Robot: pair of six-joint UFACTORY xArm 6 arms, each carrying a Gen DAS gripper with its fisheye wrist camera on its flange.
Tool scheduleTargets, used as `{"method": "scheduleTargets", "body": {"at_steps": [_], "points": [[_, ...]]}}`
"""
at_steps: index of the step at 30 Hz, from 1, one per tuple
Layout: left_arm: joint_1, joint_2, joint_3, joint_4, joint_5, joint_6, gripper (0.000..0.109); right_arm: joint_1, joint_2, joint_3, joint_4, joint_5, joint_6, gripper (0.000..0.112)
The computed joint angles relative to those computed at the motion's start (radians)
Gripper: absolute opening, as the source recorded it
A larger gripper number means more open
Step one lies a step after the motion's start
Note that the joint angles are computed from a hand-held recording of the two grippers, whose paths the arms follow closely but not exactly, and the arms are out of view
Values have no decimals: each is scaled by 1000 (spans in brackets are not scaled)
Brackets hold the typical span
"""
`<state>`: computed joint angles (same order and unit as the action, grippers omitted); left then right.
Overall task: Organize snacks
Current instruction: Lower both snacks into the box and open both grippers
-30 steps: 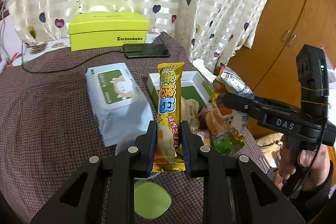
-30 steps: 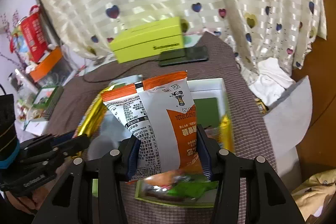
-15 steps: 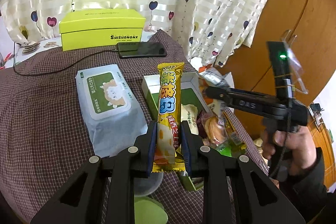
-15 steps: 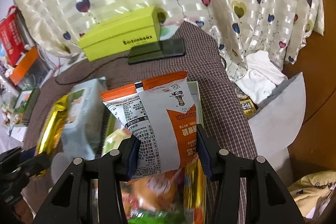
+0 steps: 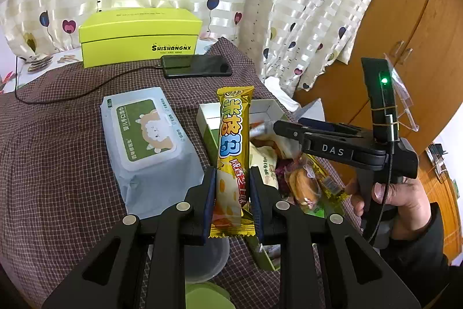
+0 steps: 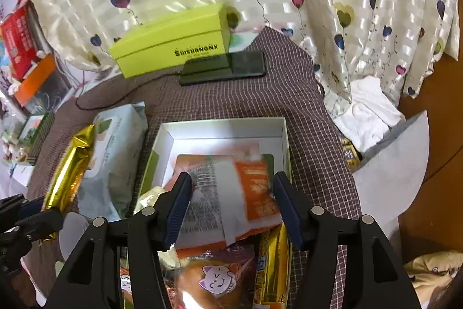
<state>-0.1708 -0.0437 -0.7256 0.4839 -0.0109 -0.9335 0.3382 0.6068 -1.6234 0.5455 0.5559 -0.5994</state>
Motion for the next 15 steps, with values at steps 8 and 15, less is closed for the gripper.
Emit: {"method": "scheduleTargets", "body": {"at_steps": [8, 15], "points": [[5, -8, 2, 32, 4, -26, 23, -18, -14, 1, 59, -39, 38, 49], [-6, -6, 0, -16, 11, 18, 23, -1, 36, -38, -101, 9, 83, 48]]}}
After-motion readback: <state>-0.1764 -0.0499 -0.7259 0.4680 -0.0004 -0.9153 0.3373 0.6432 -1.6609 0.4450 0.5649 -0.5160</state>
